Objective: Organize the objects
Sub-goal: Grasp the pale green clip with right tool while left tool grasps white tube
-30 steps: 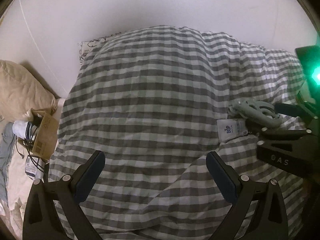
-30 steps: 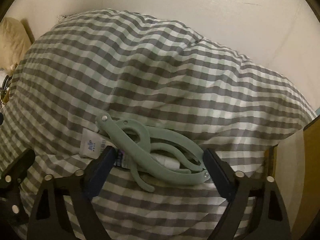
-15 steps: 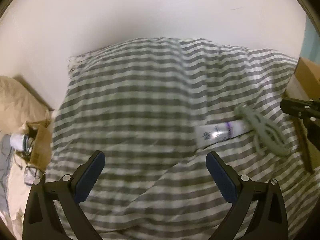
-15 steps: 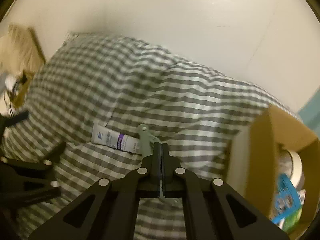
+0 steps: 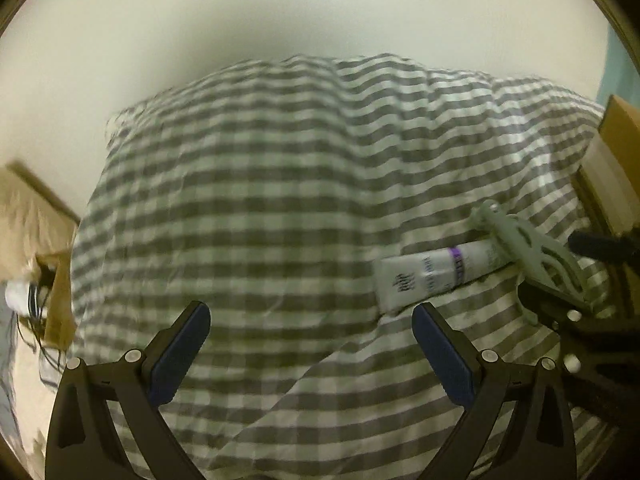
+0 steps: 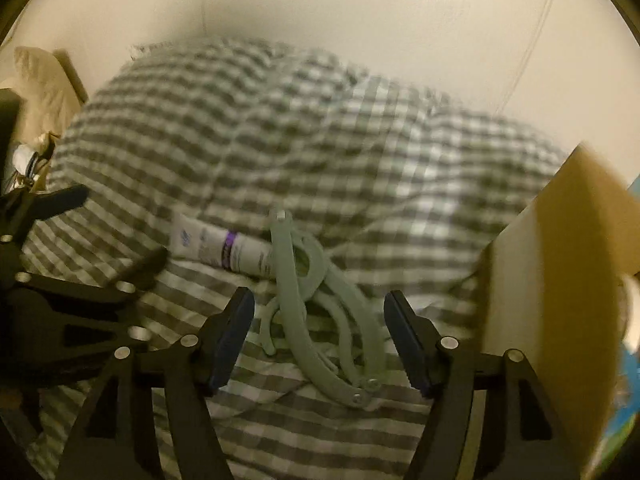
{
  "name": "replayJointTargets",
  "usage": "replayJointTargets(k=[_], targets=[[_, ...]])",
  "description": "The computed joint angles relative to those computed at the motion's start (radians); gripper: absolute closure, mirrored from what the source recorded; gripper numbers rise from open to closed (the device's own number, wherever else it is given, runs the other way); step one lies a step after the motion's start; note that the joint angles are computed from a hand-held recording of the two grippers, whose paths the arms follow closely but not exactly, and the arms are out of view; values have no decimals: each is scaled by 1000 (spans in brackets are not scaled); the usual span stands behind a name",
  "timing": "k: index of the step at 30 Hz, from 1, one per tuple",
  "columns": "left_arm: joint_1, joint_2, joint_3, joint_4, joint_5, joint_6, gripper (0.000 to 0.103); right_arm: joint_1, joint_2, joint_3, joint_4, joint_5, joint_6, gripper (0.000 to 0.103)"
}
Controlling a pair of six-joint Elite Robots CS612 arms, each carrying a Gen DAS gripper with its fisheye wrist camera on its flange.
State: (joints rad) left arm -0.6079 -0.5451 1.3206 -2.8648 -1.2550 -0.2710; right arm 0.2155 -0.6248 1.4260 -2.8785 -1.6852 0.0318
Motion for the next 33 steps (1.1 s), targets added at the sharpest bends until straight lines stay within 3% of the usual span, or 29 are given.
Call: replayJointTargets(k=[3,4,7,10,13,18,19,20,21,24,27,30,33], targets=[[5,-6,19,-25,6,-41,0,-1,19,-26,49,-28,39,28],[5,-7,24,-35,5,-48,0,-6,24,-34,61,2,50,27],[7,-11,34,-53,2,-54,0,-8,37,-54,109,12,59,27],[2,-12,39,-63,8,-43,0,-2,24,-32,73,-8,64,30],[-9,-13,42,-63,25,-11,0,4,-2,5,4,-20,70,31],[-28,14,1,-116,20,140,0,4,-38,51,-91,0,103,32],[-29,22,-10,-121,4,176,0,5,-40,54,-101,-4,104,35],[-29,28,-18,-121,-10,199,0,5,-42,56,-108,-1,103,79],[-27,36,-30,-118,-33,228,0,6,-44,52,-88,-24,101,84],[-18,60,-70,-80,-114,292,0,8,-39,45,-49,-71,60,85],[-19,76,-94,-69,-143,352,0,-12,-40,50,-14,14,68,85],[-18,87,-113,-58,-188,391,1,-6,-38,49,-5,-29,62,89],[-13,95,-130,-36,-225,396,10,-9,-42,54,-11,-15,62,89]])
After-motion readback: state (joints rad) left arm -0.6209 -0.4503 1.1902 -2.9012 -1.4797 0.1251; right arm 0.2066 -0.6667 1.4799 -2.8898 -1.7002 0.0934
